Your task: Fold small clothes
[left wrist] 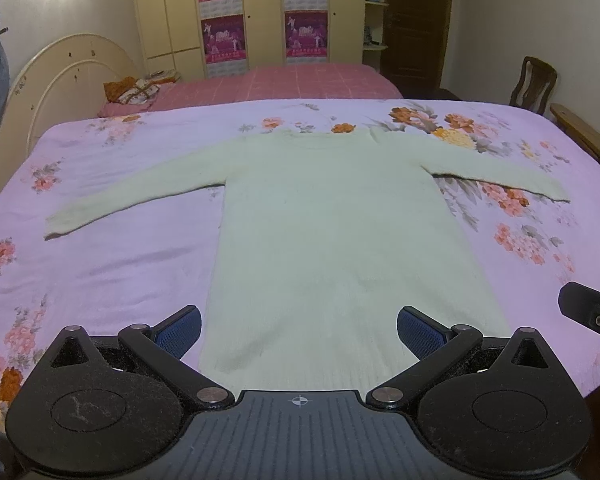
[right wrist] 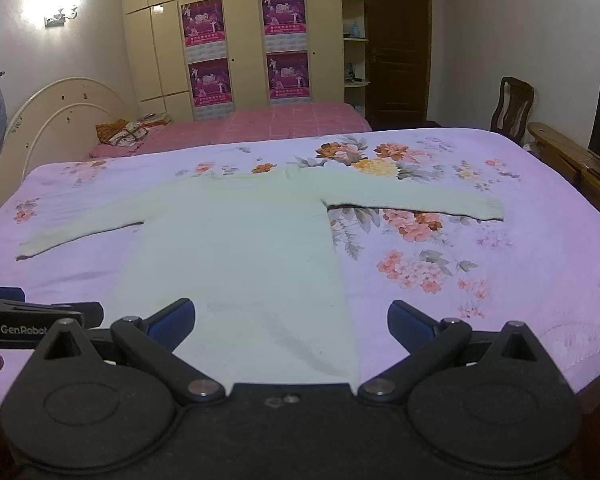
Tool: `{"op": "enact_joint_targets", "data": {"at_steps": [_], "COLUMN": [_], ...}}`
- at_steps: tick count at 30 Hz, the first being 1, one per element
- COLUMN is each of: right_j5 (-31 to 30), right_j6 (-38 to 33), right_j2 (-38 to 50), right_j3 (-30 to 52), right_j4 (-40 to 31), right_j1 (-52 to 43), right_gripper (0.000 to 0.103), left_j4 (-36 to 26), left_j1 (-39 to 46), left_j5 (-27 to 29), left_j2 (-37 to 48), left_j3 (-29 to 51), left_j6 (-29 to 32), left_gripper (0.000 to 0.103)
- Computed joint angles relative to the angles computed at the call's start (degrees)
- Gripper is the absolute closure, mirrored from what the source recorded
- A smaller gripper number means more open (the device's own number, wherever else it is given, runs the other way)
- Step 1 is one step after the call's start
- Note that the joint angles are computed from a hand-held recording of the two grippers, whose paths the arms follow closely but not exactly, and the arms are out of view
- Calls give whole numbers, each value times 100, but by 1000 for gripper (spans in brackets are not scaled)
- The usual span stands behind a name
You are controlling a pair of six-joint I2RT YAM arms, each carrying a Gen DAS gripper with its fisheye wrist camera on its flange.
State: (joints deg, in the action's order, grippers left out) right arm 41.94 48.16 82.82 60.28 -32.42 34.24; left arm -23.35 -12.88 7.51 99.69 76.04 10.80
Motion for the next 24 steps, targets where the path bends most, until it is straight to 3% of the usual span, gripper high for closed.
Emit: {"op": "enact_joint_targets", "data": {"at_steps": [12,18,24], "right_j5": [-28,-365,-852], "right_j6": [-1087,-1609,-1917], "right_j2": [159,475,875], "right_j3": [-345,-179,27], "right_j4": [1260,1457,1768], "right_j1": [-686,-1263,-1974], "right_gripper": [1,1,1], "left_j4": [17,-59,-436], "left_j1": [-185,-321,-436], "left_j5": [-190,-349,-489], "left_j2": [1147,1915,2932], "left_j3": [1102,1978,3333], "left_j6": [-327,-444,-616], "left_gripper": [0,0,0]}}
